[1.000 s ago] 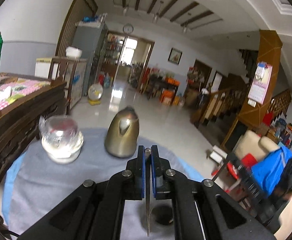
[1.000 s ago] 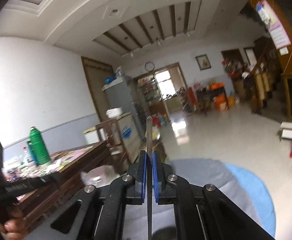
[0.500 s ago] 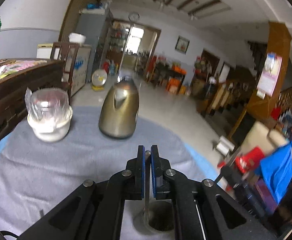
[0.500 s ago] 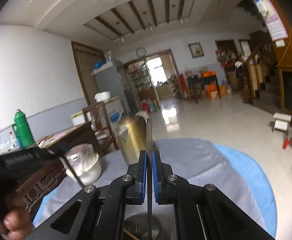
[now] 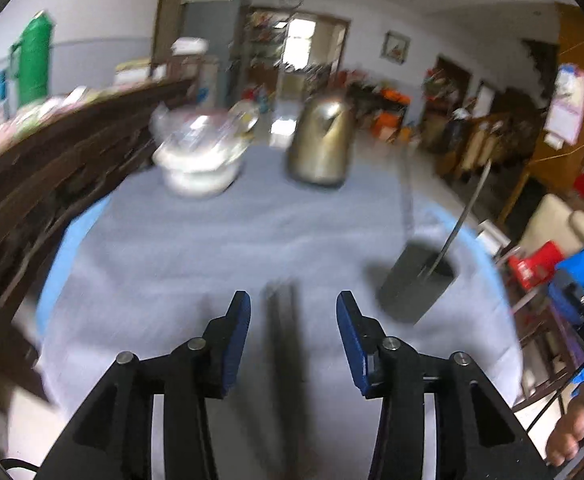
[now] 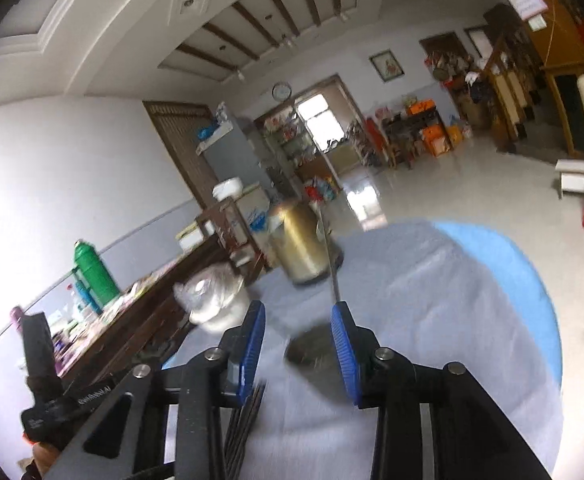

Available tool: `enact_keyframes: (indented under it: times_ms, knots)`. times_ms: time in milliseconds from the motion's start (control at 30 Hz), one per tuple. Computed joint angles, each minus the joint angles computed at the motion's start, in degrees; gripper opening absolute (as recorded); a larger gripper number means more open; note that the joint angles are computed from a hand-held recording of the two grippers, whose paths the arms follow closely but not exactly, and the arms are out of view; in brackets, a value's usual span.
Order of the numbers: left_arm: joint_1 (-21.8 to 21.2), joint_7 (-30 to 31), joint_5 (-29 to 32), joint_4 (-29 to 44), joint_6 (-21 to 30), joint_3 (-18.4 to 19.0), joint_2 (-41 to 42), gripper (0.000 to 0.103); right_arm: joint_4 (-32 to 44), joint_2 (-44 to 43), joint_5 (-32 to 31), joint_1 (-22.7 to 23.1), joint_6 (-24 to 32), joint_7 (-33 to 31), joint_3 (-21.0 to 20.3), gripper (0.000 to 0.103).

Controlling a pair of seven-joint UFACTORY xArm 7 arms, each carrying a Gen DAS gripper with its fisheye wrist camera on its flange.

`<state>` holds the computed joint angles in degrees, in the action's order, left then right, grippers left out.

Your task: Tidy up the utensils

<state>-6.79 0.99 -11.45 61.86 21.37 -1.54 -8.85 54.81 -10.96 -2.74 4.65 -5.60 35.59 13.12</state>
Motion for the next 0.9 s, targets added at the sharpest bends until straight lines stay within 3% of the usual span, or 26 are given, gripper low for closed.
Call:
enact_keyframes:
  times_ms: [67, 133, 200, 300, 633, 700, 900]
  knots:
    - [2.1, -4.2, 3.9, -4.1, 2.0, -0.4, -2.5, 0.046, -0.6, 0.3, 2.7, 7.3, 3.1, -3.7, -4.5, 0.038]
    - [3.1, -5.8, 4.8, -7.4, 3.6, 0.3, -4.3, 0.046, -0.1, 1.3, 2.3, 8.1, 5.2, -3.8, -3.4, 0.038]
    - [3.4, -5.6, 4.2, -9.9, 4.5, 1.3, -5.6, 0.046, 0.6, 2.9, 7.3, 13.5, 5.7, -8.1, -6.4, 0.038]
    - [4.1, -5.5, 3.8, -13.0, 4.9, 2.3, -7.2, 0.046, 2.4, 5.3, 11.0, 16.1, 7.8, -11.6, -6.3, 0.038]
    - [4.0, -2.0, -1.3, -12.9, 5.8, 4.5, -5.1, 0.046, 9.3, 13.3, 15.9, 16.3, 14.4, -16.2, -3.2, 0.038]
    - [3.4, 0.2, -3.9, -10.8, 7.0, 5.1, -3.2, 0.046, 12.9, 16.4, 12.3, 16.3, 17.4, -13.4, -3.5, 0.038]
    - [4.3, 5.2, -10.2, -2.2, 11.6, 5.0, 3.6, 0.047, 28.9, 29.2, 11.4, 15.3, 27.0, -13.7, -3.0, 0.036]
